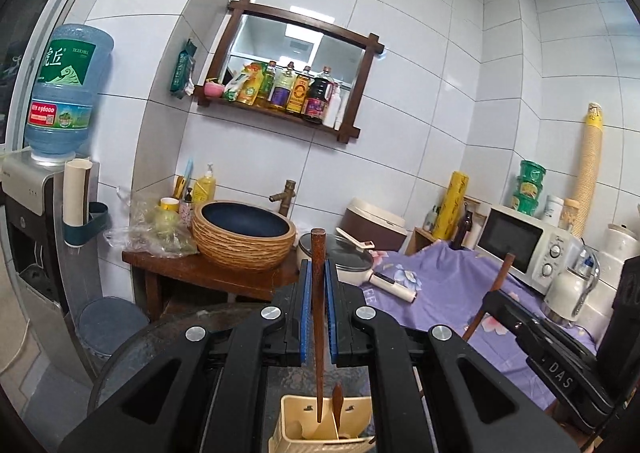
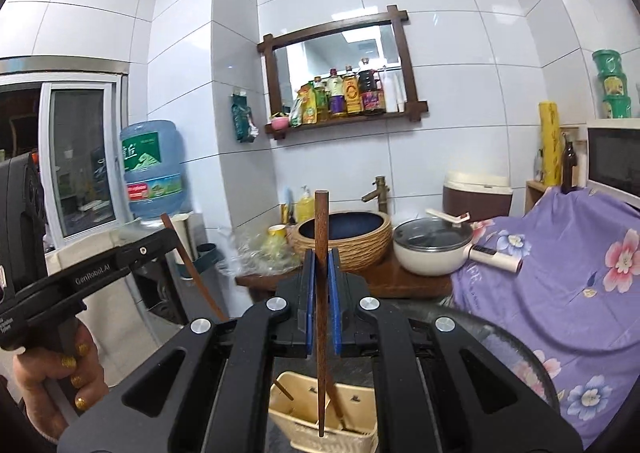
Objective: Organize utensils
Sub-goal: 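Lower the right chopstick into the holder and open the right gripper while the left lowers its chopstick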
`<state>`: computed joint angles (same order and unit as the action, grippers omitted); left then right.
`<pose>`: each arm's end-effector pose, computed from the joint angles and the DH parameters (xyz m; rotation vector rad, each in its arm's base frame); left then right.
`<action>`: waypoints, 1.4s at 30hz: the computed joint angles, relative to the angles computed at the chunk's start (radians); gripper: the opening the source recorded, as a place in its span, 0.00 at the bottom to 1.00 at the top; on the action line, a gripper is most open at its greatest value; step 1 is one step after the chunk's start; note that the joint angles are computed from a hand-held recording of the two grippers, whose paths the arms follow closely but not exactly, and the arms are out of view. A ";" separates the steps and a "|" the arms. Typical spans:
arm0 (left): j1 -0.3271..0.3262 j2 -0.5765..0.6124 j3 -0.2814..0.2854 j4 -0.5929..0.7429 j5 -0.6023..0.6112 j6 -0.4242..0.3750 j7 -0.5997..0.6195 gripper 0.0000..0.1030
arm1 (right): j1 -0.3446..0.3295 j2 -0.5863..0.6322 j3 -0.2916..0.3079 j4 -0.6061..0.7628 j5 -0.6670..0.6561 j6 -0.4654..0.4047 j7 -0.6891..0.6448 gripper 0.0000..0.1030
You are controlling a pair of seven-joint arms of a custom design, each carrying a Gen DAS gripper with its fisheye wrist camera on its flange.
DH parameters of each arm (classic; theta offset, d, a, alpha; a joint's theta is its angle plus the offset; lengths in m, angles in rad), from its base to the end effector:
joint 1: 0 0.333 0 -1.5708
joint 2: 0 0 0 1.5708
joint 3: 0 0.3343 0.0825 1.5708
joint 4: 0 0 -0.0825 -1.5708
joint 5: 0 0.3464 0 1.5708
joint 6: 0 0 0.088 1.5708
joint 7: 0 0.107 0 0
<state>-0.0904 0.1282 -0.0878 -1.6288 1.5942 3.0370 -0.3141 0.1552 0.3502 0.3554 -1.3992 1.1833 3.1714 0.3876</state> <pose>0.5712 -0.1764 0.6489 -1.5367 1.2445 -1.3501 0.6315 0.1972 0.6545 -1.4606 1.0068 -0.7142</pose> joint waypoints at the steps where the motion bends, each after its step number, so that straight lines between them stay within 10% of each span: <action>1: -0.003 0.015 -0.001 0.011 0.003 -0.011 -0.003 0.06 | -0.008 0.019 0.024 0.020 0.023 0.034 -0.045 0.07; 36: -0.090 0.191 0.090 -0.026 -0.240 0.031 0.239 0.07 | -0.050 0.159 0.055 -0.119 -0.449 0.140 0.393 0.07; 38: -0.088 0.190 0.092 -0.034 -0.270 0.048 0.269 0.10 | -0.095 0.161 0.108 -0.132 -0.473 0.147 0.400 0.12; 40: -0.095 0.181 0.100 -0.049 -0.295 0.051 0.298 0.25 | -0.120 0.155 0.136 -0.157 -0.491 0.166 0.415 0.55; 42: -0.119 0.165 0.135 -0.061 -0.228 0.063 0.228 0.42 | -0.205 0.159 0.245 -0.199 -0.531 0.232 0.422 0.62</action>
